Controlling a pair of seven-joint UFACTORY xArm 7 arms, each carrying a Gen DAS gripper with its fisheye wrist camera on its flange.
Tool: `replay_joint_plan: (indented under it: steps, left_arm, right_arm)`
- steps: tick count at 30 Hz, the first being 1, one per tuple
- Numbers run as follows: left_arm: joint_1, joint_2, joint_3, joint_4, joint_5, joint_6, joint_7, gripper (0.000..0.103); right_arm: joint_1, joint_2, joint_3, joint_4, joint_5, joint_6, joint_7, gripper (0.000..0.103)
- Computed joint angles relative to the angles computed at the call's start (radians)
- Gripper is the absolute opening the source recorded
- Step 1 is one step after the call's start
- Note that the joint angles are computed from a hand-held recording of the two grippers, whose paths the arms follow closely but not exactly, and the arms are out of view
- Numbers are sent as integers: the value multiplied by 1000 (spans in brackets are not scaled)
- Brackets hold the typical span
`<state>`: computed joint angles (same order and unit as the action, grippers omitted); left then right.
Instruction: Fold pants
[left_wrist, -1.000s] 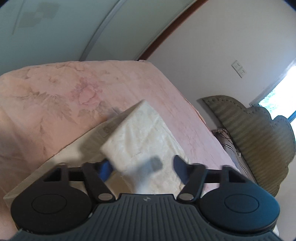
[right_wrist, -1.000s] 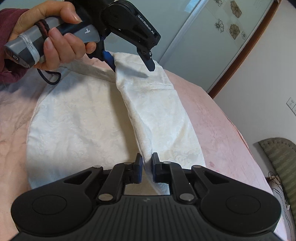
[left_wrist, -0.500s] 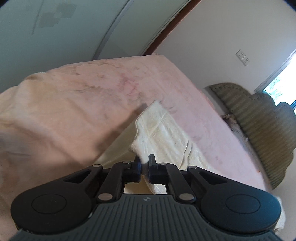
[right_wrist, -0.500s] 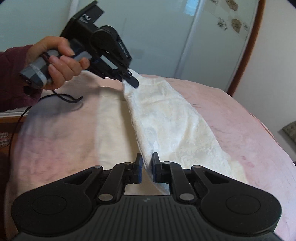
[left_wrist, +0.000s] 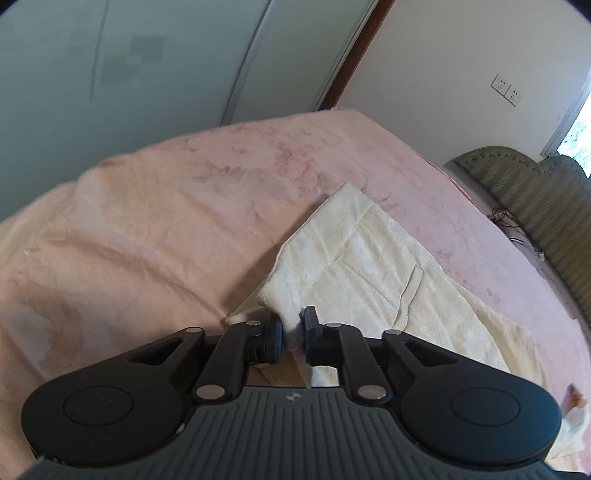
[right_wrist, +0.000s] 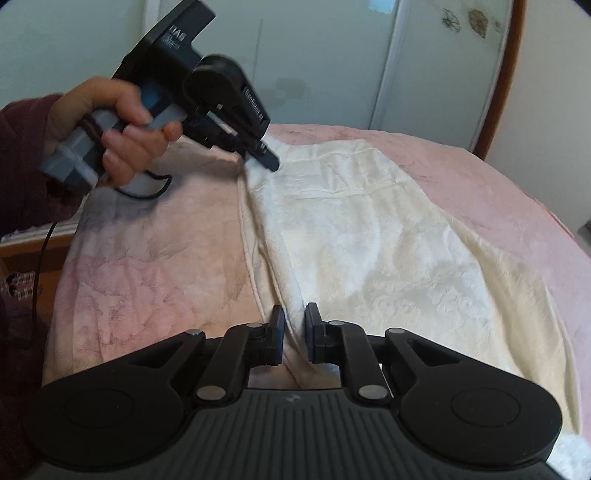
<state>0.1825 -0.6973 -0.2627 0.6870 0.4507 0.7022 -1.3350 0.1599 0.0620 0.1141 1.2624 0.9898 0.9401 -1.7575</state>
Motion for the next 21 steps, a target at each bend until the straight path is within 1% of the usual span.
replay_joint_plan:
  steps: [2, 3, 4, 6, 7, 8, 10, 11, 12, 13, 14, 15, 16, 17, 19, 20, 21]
  left_arm:
    - [-1, 9, -11, 22, 12, 39, 19, 21]
    - [-6, 10, -8, 28, 9, 50, 23, 21]
    - [-11, 12, -2, 34, 5, 60, 30, 22]
    - [-18, 14, -1, 52, -3, 94, 34, 25]
    - [-18, 12, -6, 63, -1, 121, 35, 31]
    - [-17, 14, -19, 82, 7, 157, 35, 35]
    - [-3, 28, -65, 137, 53, 251, 29, 35]
    - [9, 34, -96, 165, 99, 294, 21, 37]
    - [10, 43, -115, 189, 141, 315, 19, 39]
    - [2, 51, -119, 209, 167, 318, 20, 45]
    - [-16, 59, -110, 221, 183, 293, 25, 52]
    - [-42, 80, -90, 236, 186, 248, 50, 57]
    - [-77, 109, -65, 254, 176, 199, 98, 61]
    - [-109, 142, -47, 271, 166, 145, 148, 61]
    - [-170, 222, -23, 306, 147, 29, 255, 62]
    - [-203, 271, -13, 333, 127, -13, 321, 63]
    - [-236, 325, -7, 364, 103, -45, 388, 63]
  right_arm:
    - [2, 12, 3, 12, 14, -4, 31, 24]
    - [0, -2, 3, -1, 30, -18, 40, 24]
    - [-9, -13, -5, -5, 54, -8, 48, 24]
    - [-43, -45, -40, -19, 103, 48, 94, 24]
    - [-57, -49, -56, -14, 118, 56, 123, 25]
    - [-72, -61, -71, -22, 123, 35, 145, 25]
    - [-84, -68, -82, -42, 102, -80, 192, 26]
    - [-92, -71, -89, -55, 77, -138, 238, 31]
    - [-101, -65, -96, -61, 57, -173, 289, 35]
    - [-113, -56, -105, -64, 28, -190, 359, 38]
    - [-124, -46, -111, -64, -22, -190, 434, 44]
    - [-134, -35, -116, -67, -87, -184, 501, 48]
    - [-140, -42, -114, -92, -109, -211, 526, 47]
    - [-147, -58, -113, -116, -90, -231, 531, 47]
    - [-164, -71, -127, -117, 27, -206, 548, 48]
    - [-166, -73, -127, -113, 97, -228, 547, 48]
    - [-165, -75, -126, -108, 161, -270, 546, 48]
